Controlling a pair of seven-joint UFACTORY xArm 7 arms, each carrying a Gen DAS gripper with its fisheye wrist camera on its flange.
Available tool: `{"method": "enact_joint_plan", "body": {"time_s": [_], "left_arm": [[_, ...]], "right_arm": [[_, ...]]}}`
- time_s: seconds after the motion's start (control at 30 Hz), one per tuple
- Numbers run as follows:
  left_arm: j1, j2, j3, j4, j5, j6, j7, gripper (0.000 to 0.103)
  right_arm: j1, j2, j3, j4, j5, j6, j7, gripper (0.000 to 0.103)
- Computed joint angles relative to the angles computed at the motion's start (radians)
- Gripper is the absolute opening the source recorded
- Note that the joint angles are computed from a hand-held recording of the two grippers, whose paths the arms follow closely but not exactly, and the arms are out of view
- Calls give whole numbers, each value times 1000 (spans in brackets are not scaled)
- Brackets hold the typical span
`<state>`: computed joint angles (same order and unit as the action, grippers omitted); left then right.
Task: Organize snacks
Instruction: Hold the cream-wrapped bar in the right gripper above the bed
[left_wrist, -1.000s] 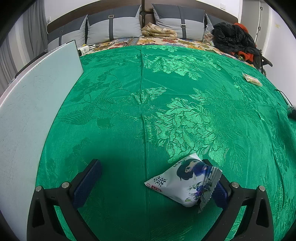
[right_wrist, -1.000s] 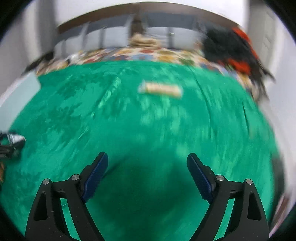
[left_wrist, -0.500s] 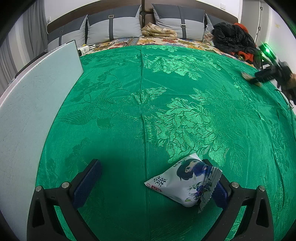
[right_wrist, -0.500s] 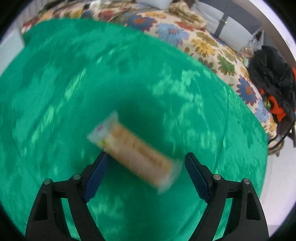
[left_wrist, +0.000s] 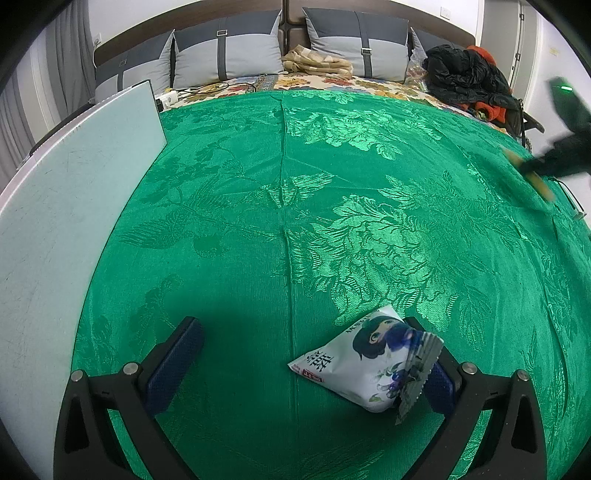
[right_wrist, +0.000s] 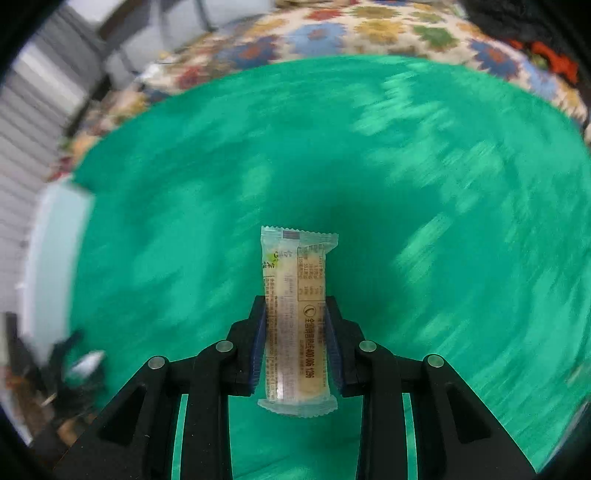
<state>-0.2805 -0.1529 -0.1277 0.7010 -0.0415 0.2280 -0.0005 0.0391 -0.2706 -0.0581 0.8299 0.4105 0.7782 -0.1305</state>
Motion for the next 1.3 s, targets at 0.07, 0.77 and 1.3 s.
{"method": "enact_joint_plan", "body": {"time_s": [0.07,0.77,1.3], "left_arm": [[-1,-3,1,-2,-2,1,2,103],[-2,-4,2,-2,-4,1,5,103],[-1,-7,3,-4,-5,3,7,103]], "right_arm": [[44,-140,50,-125,39,-35,48,31],[21,-390,656,-483,-478,-443,793,78],[118,-355,523,-489,-658,-442,930,85]]}}
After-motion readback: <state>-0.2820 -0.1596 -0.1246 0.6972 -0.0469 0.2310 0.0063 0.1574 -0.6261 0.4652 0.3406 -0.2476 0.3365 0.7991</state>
